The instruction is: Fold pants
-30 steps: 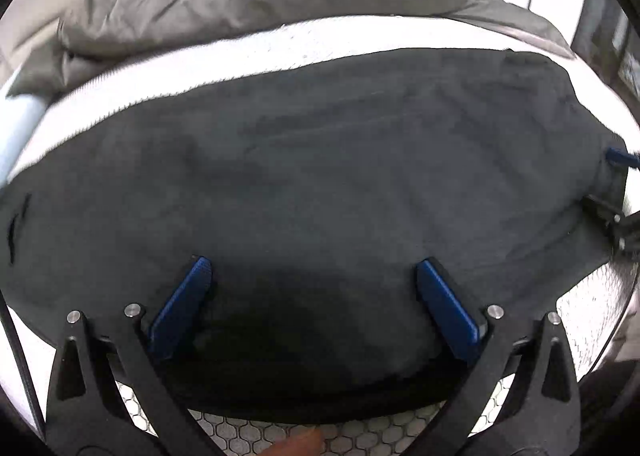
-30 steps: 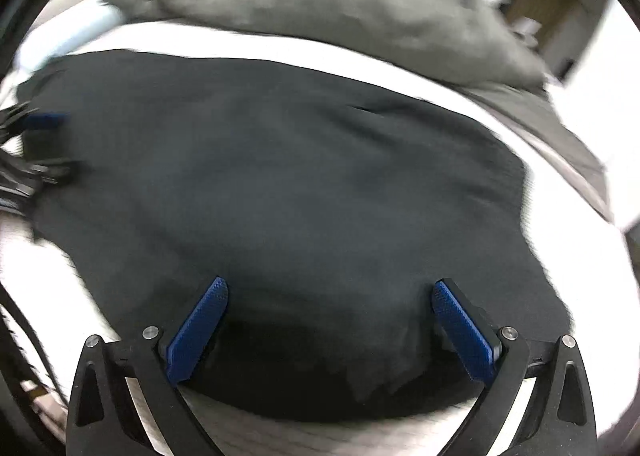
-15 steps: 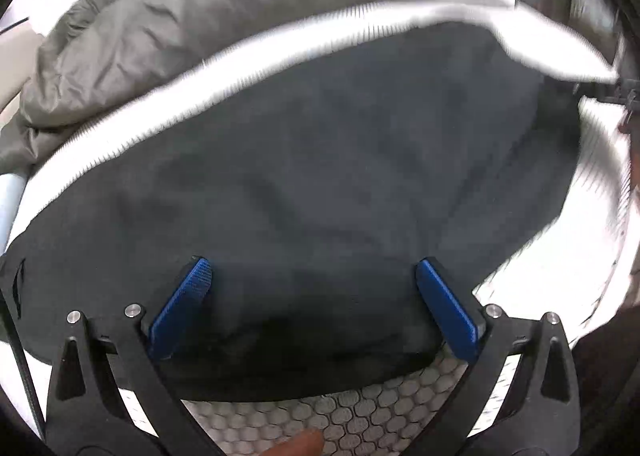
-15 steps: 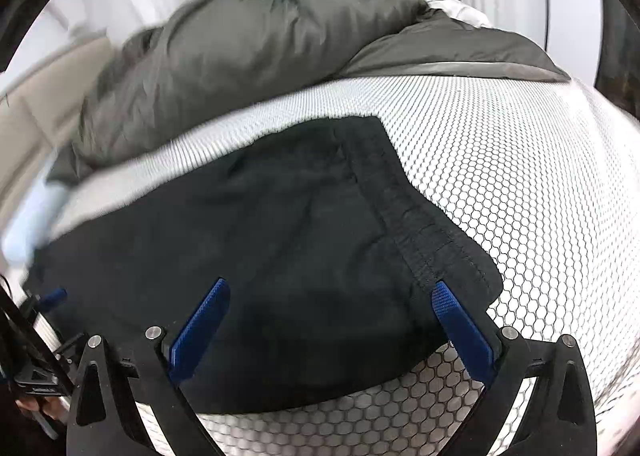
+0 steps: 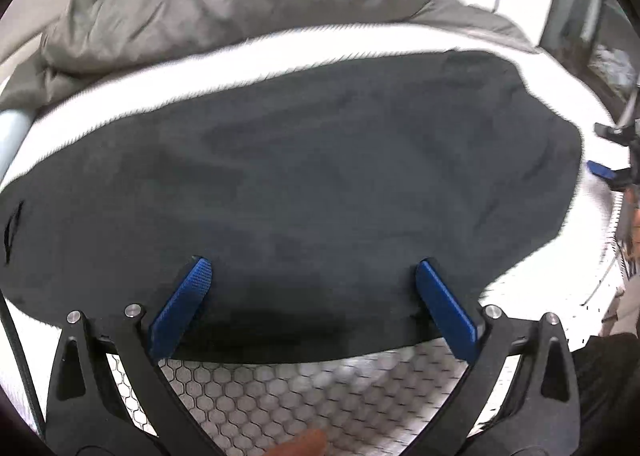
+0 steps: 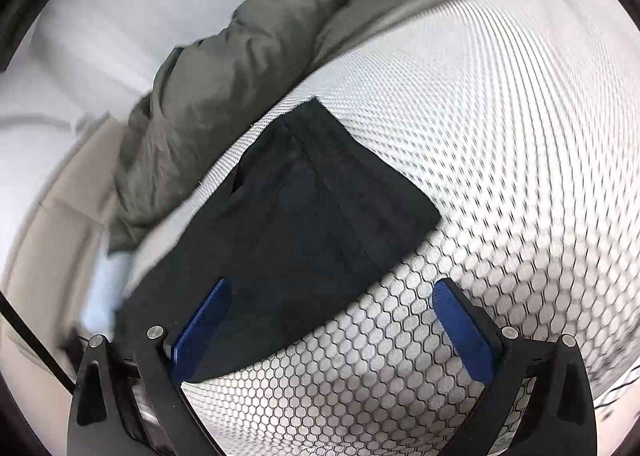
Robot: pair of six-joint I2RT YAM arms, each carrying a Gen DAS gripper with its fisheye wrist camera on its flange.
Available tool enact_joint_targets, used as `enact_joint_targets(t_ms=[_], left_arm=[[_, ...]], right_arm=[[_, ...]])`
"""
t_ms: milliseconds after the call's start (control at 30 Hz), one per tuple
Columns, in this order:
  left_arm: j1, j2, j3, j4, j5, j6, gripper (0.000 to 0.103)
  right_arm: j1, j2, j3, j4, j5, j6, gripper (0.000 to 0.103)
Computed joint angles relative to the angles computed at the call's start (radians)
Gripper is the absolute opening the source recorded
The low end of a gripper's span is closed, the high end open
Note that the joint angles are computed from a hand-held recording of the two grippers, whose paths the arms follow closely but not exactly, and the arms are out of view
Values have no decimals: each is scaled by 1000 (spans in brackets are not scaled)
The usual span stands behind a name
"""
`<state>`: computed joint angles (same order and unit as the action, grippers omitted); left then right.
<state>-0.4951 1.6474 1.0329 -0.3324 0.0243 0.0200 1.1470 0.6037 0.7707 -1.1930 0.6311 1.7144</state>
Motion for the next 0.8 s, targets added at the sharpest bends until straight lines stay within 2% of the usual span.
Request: enact_joint_targets(t_ms=[100, 167, 200, 267, 300, 333, 400, 500, 567, 600, 667, 800], left_arm=[[9, 23, 8, 5, 6, 6, 102], [11, 24, 7, 9, 6, 16, 102], [16, 28, 5, 15, 11, 19, 102], [15, 23, -10, 29, 10, 16, 103], [17, 17, -15, 30, 13, 21, 103], [13, 11, -25, 38, 9, 18, 103], [12, 6, -27, 38, 6, 13, 103], [43, -32, -25, 14, 59, 6, 103], [102, -66, -13, -1, 110, 8, 103], [142, -83, -6, -5, 128, 3, 103], [243, -106, 13, -13, 169, -4, 103], [430, -90, 53, -21, 256, -50, 102]], right_arm=[[-122, -76, -74, 113, -41, -76, 102], [-269, -68, -109, 216, -100, -196, 102], [-351, -32, -114, 260, -143, -258, 95], [-420, 44, -114, 336, -171, -342, 62], [-427, 69, -113, 364, -178, -360, 32], [-429, 76, -121, 397, -184, -353, 25], [-447, 70, -125, 438, -176, -380, 18], [-332, 100, -34, 439, -47, -420, 17], [-202, 220, 103, 418, 78, -439, 16], [-179, 291, 167, 429, 95, -481, 16], [-152, 467, 323, 464, 92, -596, 16], [-142, 809, 655, 547, -8, -852, 16]])
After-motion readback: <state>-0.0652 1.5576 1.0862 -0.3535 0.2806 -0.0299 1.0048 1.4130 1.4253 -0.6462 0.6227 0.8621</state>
